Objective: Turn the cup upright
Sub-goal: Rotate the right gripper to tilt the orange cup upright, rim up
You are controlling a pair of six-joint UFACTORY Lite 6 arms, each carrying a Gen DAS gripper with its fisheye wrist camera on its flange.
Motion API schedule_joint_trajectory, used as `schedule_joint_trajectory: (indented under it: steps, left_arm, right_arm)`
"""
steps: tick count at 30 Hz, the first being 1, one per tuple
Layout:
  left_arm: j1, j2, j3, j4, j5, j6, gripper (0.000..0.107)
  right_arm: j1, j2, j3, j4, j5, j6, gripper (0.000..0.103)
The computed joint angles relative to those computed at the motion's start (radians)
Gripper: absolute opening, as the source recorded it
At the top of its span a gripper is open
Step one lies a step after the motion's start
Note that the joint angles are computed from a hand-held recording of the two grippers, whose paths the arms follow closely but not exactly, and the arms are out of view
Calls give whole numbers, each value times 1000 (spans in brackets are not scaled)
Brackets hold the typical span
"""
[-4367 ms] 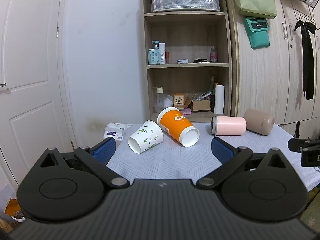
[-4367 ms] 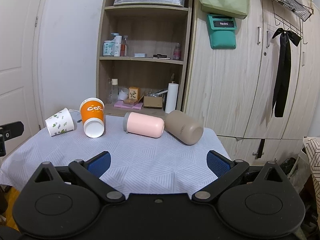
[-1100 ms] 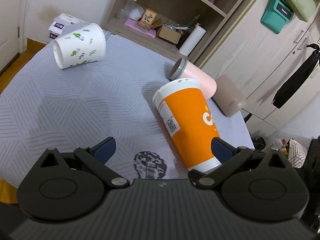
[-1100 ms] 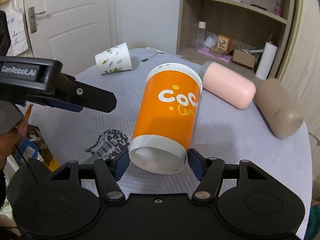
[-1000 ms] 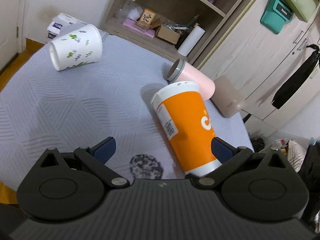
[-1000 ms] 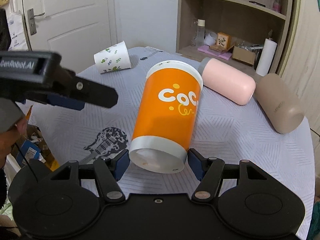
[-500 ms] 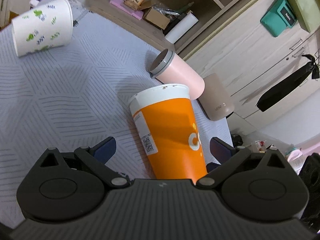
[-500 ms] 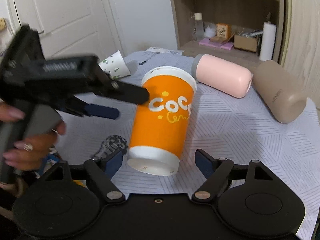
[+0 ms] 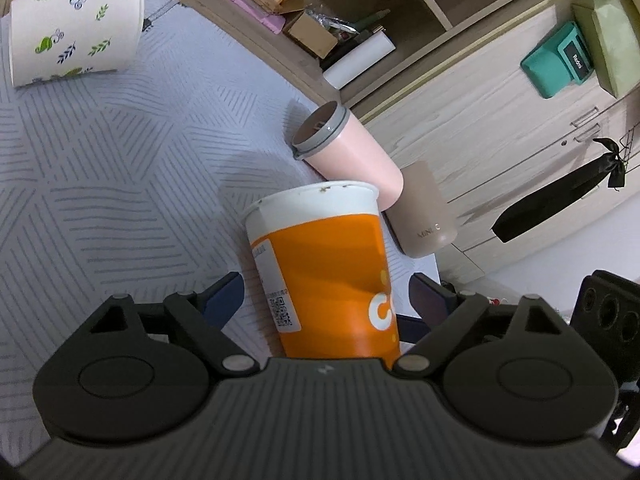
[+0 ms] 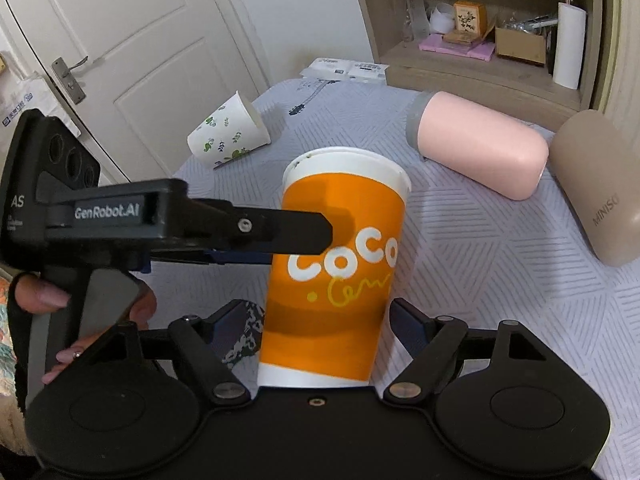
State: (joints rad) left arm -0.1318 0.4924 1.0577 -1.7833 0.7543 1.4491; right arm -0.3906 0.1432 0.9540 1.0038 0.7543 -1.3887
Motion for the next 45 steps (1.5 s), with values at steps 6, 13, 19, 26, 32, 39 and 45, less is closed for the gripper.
schedule_joint_trajectory:
  steps: [6, 13, 19, 26, 32, 39, 45]
  left_arm:
    - [-5, 36, 5, -12, 31, 22, 74]
    - [-32, -56, -66, -41, -6, 122, 73]
    - [-27, -174, -186, -90, 27, 269, 71]
    - [-36, -319, -298, -93, 12, 366, 71]
    - [-50, -454, -379, -100, -20, 448, 71]
    - [-41, -511, -401, -107, -39, 545, 71]
    - [-58, -487, -354, -139, -81, 619, 71]
  right_arm:
    - [5, 4, -2, -10, -6, 20, 74]
    - [-25, -12, -20, 4, 22, 5, 74]
    - [-58, -128, -129, 52, 35, -76, 74]
    - [-110, -307, -296, 130, 35, -173, 74]
    - [-165, -451, -415, 184, 70, -271, 74]
    - [-172, -578, -532, 301, 48, -436, 74]
    - [-89, -579, -590, 537, -67, -704, 74]
